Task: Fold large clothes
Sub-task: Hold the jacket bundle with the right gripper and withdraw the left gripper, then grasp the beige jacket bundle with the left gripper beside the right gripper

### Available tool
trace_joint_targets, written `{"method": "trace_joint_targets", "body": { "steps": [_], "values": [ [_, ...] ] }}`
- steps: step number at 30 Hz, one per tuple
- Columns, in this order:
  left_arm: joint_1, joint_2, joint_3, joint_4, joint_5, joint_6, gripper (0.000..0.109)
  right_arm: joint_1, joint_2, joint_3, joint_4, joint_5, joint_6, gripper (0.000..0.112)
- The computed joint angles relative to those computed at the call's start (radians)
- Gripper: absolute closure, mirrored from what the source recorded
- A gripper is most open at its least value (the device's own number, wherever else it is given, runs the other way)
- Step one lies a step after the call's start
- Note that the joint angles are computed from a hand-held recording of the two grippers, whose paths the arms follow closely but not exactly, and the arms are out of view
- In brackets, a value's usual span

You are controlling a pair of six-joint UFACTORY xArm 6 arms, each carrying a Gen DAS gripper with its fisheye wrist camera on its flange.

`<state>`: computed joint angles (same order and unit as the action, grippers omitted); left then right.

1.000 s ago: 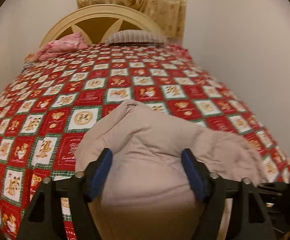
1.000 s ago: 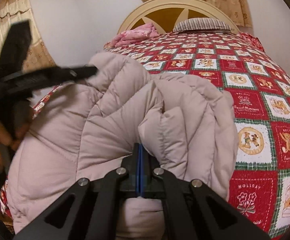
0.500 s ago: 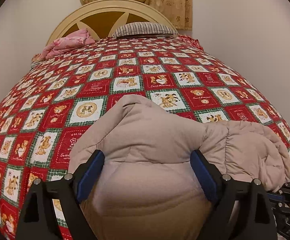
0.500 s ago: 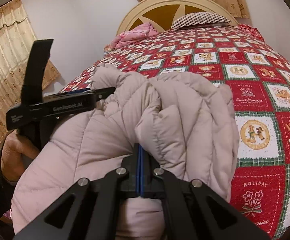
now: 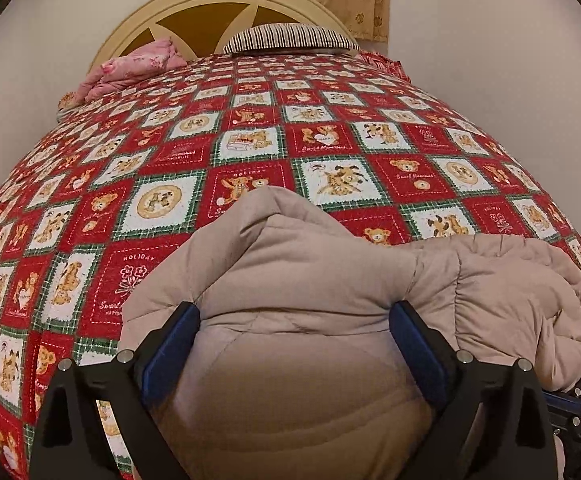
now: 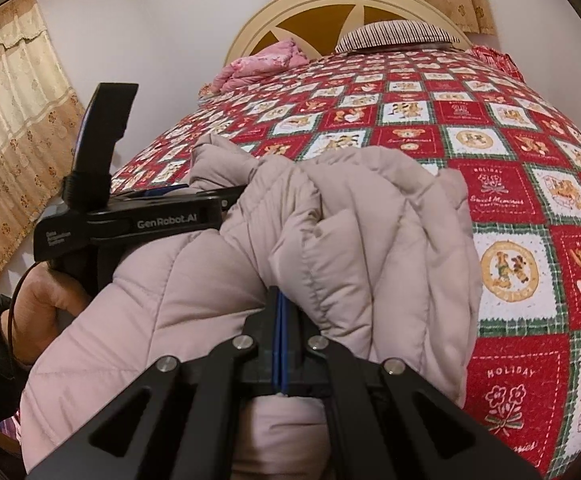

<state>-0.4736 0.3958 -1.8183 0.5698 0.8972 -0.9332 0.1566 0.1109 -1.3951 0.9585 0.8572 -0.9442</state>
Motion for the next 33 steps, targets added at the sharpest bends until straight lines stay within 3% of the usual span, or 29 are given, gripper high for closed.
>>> {"method": "trace_joint_targets", "body": {
  "steps": [7,11,13,14,16,17,18,20,21,23,26,28,33],
  "values": [
    [-0.011,-0.013,0.012,0.038,0.012,-0.028,0.012,0.004,-0.015,0.018,0.003,-0.013,-0.001,0.112],
    [-0.008,-0.039,0.051,0.057,-0.014,-0.058,0.012,-0.002,-0.010,-0.022,-0.057,0.031,0.050,0.111],
    [-0.004,-0.057,0.078,0.063,-0.036,-0.078,0.012,-0.036,-0.019,-0.042,-0.001,0.080,0.058,0.108],
    [-0.005,-0.064,0.086,0.071,-0.041,-0.087,0.012,-0.058,-0.028,-0.039,0.058,0.089,0.046,0.104],
    [-0.009,-0.075,0.101,0.101,-0.047,-0.115,0.012,-0.097,-0.039,-0.047,0.137,0.087,0.044,0.082],
    [-0.012,-0.080,0.107,0.120,-0.048,-0.132,0.012,-0.103,-0.032,-0.067,0.117,0.068,0.077,0.057],
    [-0.013,-0.080,0.107,0.129,-0.046,-0.137,0.012,-0.101,-0.021,-0.088,0.075,0.045,0.113,0.045],
    [-0.013,-0.084,0.111,0.137,-0.050,-0.147,0.012,-0.082,0.021,-0.140,-0.067,-0.012,0.230,0.049],
    [-0.012,-0.088,0.116,0.140,-0.053,-0.152,0.012,-0.079,0.047,-0.173,-0.099,0.008,0.264,0.065],
    [-0.010,-0.096,0.127,0.152,-0.055,-0.175,0.012,-0.073,0.110,-0.237,-0.101,0.093,0.283,0.076],
    [-0.004,-0.109,0.146,0.157,-0.071,-0.200,0.012,-0.014,0.129,-0.232,-0.185,0.058,0.241,0.078],
    [-0.011,-0.086,0.110,0.158,-0.028,-0.195,0.012,0.016,0.138,-0.218,-0.204,0.024,0.200,0.078],
    [-0.025,-0.045,0.047,0.159,0.033,-0.159,0.012,-0.046,0.232,-0.297,-0.056,0.151,0.204,0.080]
  ]
}}
